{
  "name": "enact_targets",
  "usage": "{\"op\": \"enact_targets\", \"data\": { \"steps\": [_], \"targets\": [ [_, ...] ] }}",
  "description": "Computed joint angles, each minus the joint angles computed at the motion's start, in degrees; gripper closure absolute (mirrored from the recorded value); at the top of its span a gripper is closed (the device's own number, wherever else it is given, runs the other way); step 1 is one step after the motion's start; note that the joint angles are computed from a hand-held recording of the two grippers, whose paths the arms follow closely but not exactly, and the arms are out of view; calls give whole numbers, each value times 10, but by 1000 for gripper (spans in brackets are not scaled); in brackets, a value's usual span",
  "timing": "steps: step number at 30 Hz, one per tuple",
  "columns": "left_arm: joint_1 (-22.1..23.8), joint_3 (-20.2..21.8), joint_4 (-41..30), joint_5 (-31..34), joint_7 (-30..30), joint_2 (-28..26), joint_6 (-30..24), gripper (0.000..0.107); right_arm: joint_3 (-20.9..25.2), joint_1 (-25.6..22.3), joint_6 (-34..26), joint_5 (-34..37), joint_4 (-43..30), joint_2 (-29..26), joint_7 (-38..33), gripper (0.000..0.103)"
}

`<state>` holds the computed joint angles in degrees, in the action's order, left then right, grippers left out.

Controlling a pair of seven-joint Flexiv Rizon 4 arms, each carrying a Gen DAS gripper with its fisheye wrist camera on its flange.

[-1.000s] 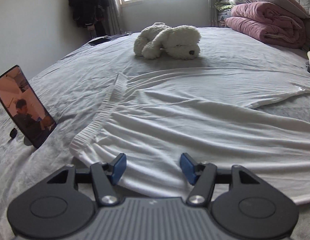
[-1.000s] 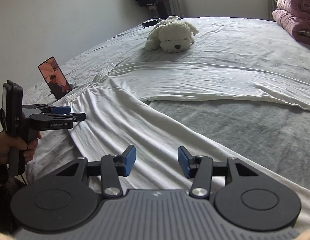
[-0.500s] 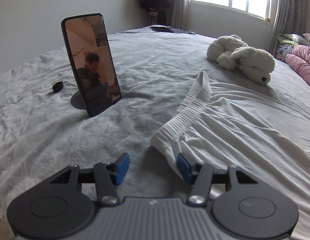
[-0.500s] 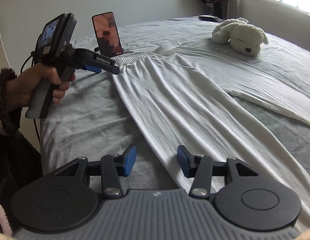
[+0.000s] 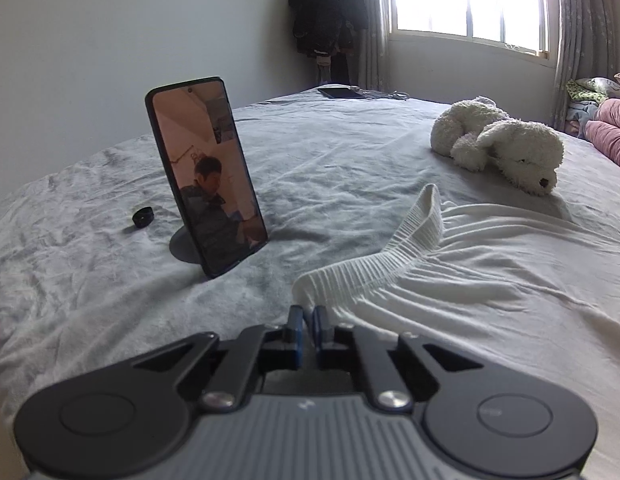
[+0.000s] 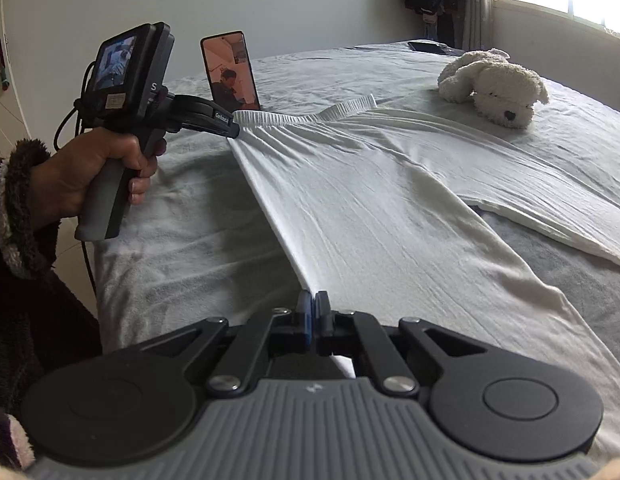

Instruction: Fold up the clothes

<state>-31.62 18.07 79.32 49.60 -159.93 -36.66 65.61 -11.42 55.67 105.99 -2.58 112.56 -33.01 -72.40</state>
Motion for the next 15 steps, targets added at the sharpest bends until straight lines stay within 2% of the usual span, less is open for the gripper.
{"op": "enact_targets", "data": {
  "steps": [1, 4, 5, 8, 9, 10, 11, 12, 14, 15],
  "targets": [
    [2, -2, 2, -5, 6, 1, -6, 101, 29, -23, -5, -10, -5, 0, 1, 101],
    [20, -21, 8, -33, 41, -1, -24, 101, 74, -58, -19, -37, -13, -5, 2, 103],
    [22, -25, 8, -39, 52, -5, -28, 101, 77, -59, -22, -44, -13, -8, 4, 102],
    [8, -18, -2, -27, 71, -9, -44, 99, 46, -30, -16, -45, -8, -9, 3, 102],
    [7, -19, -2, -24, 78, -7, -45, 97, 59, -42, -18, -44, -8, -5, 8, 99],
    [6, -20, -1, -23, 81, -5, -46, 86, 74, -56, -20, -46, -9, -2, 14, 90],
    [5, -20, 0, -24, 79, -1, -45, 78, 90, -71, -22, -48, -9, 1, 21, 89],
    [2, -17, 0, -20, 73, 1, -45, 64, 104, -85, -23, -50, -9, 4, 27, 89],
    [-8, -9, -1, -4, 55, 7, -46, 60, 117, -99, -15, -50, -2, 11, 37, 79],
    [-12, -7, -3, 4, 48, 9, -47, 59, 119, -103, -7, -48, 1, 13, 42, 68]
  ]
}}
